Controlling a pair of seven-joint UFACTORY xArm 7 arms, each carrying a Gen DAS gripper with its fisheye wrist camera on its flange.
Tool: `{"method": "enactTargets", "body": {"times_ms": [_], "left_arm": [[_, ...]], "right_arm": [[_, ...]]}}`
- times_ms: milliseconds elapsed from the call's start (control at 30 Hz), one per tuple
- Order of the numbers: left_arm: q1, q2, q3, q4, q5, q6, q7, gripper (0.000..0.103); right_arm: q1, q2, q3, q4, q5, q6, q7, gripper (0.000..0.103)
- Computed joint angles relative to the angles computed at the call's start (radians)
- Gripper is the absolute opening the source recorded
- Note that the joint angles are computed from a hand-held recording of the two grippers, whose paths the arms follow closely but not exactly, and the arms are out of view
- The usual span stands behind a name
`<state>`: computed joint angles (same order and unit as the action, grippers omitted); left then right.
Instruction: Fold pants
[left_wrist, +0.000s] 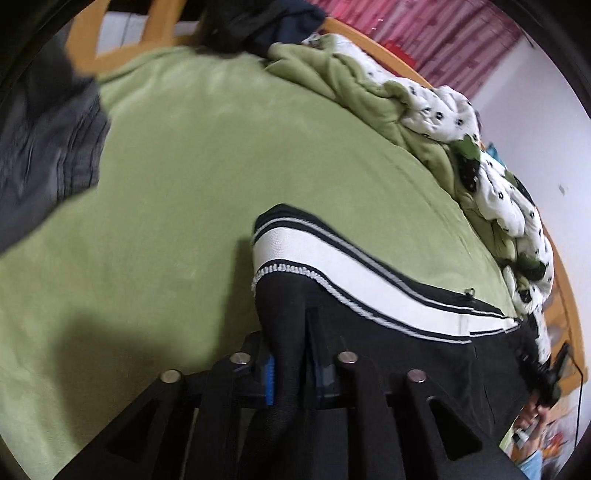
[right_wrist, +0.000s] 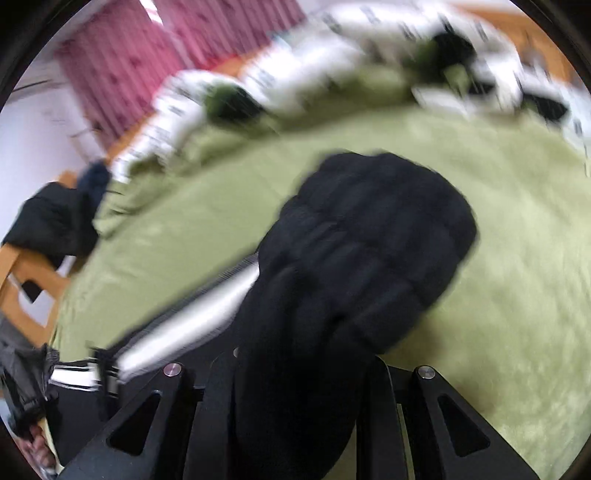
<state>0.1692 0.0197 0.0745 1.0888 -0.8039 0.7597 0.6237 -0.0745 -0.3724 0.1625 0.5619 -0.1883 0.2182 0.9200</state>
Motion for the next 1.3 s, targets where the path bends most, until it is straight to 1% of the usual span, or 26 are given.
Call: {"method": "enactTargets", "body": {"times_ms": [33, 67, 100, 133, 200, 267, 333, 400, 467, 500, 533, 567, 633, 700, 767, 800, 867, 933, 967, 1000, 1067, 1133, 1167, 1200, 1233, 1300], "left_arm": [[0.002, 0.005, 0.002, 0.001, 0.007, 0.003, -0.001, 0.024], [0.002, 0.003, 0.002, -0.001, 0.030, -0.005, -0.012, 0.025], [-0.002, -0.012, -0.002, -0.016, 0.053, -0.025, -0.022, 0.025], [-0.009, -0.034, -0.007, -0.038, 0.093, -0.063, -0.037, 0.026], [-0.028, -0.099, -0.019, -0.107, 0.215, -0.160, -0.090, 0.028], [-0.046, -0.176, -0.017, -0.186, 0.284, -0.234, -0.104, 0.030], [-0.074, -0.240, 0.008, -0.237, 0.283, -0.245, -0.072, 0.034], [-0.106, -0.319, 0.039, -0.300, 0.263, -0.243, -0.031, 0.034], [-0.134, -0.390, 0.073, -0.360, 0.246, -0.228, -0.001, 0.041], [-0.143, -0.421, 0.082, -0.390, 0.250, -0.215, 0.003, 0.051], [-0.148, -0.447, 0.086, -0.422, 0.260, -0.206, 0.000, 0.055], [-0.149, -0.467, 0.086, -0.456, 0.277, -0.211, -0.004, 0.055], [-0.121, -0.498, 0.036, -0.541, 0.370, -0.282, -0.056, 0.055], [-0.136, -0.537, 0.040, -0.595, 0.406, -0.335, -0.069, 0.055], [-0.158, -0.572, 0.066, -0.619, 0.423, -0.347, -0.077, 0.055], [-0.174, -0.583, 0.088, -0.621, 0.416, -0.340, -0.081, 0.055], [-0.191, -0.602, 0.122, -0.630, 0.398, -0.334, -0.100, 0.055], [-0.212, -0.618, 0.160, -0.639, 0.361, -0.337, -0.108, 0.055], [-0.216, -0.630, 0.171, -0.644, 0.350, -0.336, -0.115, 0.055], [-0.221, -0.637, 0.182, -0.646, 0.339, -0.335, -0.119, 0.055], [-0.229, -0.657, 0.197, -0.656, 0.319, -0.346, -0.125, 0.055], [-0.231, -0.676, 0.206, -0.673, 0.310, -0.359, -0.130, 0.058], [-0.234, -0.679, 0.214, -0.674, 0.307, -0.356, -0.132, 0.059], [-0.238, -0.676, 0.229, -0.673, 0.302, -0.346, -0.130, 0.059], [-0.237, -0.669, 0.235, -0.670, 0.301, -0.334, -0.132, 0.059], [-0.225, -0.657, 0.235, -0.670, 0.301, -0.325, -0.139, 0.059]], "right_arm": [[0.063, 0.011, -0.070, -0.006, 0.064, -0.001, -0.062, 0.021], [0.138, 0.008, -0.148, -0.031, 0.150, -0.022, -0.143, 0.022], [0.175, -0.002, -0.184, -0.049, 0.196, -0.024, -0.192, 0.025], [0.189, -0.012, -0.195, -0.057, 0.223, -0.005, -0.226, 0.027], [0.184, -0.033, -0.170, -0.072, 0.243, 0.052, -0.253, 0.038], [0.136, -0.062, -0.116, -0.080, 0.215, 0.106, -0.230, 0.041], [0.108, -0.109, -0.078, -0.101, 0.192, 0.140, -0.200, 0.042], [0.062, -0.172, -0.029, -0.134, 0.142, 0.164, -0.151, 0.042], [0.048, -0.235, -0.022, -0.167, 0.124, 0.173, -0.127, 0.043], [0.058, -0.266, -0.034, -0.191, 0.134, 0.167, -0.124, 0.045], [0.068, -0.287, -0.050, -0.212, 0.145, 0.160, -0.128, 0.045], [0.078, -0.304, -0.064, -0.229, 0.162, 0.148, -0.127, 0.045], [0.102, -0.329, -0.093, -0.262, 0.200, 0.113, -0.131, 0.045], [0.115, -0.333, -0.107, -0.280, 0.224, 0.077, -0.141, 0.045], [0.114, -0.306, -0.108, -0.276, 0.236, 0.031, -0.149, 0.048], [0.099, -0.289, -0.099, -0.276, 0.238, 0.004, -0.141, 0.053], [0.084, -0.241, -0.094, -0.260, 0.248, -0.034, -0.126, 0.059], [0.109, -0.172, -0.133, -0.231, 0.276, -0.073, -0.139, 0.059], [0.108, -0.144, -0.135, -0.214, 0.284, -0.072, -0.138, 0.057], [0.103, -0.120, -0.132, -0.200, 0.286, -0.075, -0.138, 0.051], [0.042, -0.136, -0.072, -0.202, 0.250, -0.091, -0.113, 0.047], [-0.003, -0.195, -0.020, -0.230, 0.215, -0.157, -0.093, 0.047], [-0.036, -0.218, 0.021, -0.231, 0.195, -0.161, -0.081, 0.047], [-0.092, -0.237, 0.091, -0.217, 0.163, -0.125, -0.058, 0.048], [-0.119, -0.237, 0.126, -0.200, 0.138, -0.086, -0.042, 0.050], [-0.128, -0.205, 0.150, -0.148, 0.084, 0.042, -0.042, 0.053]]}}
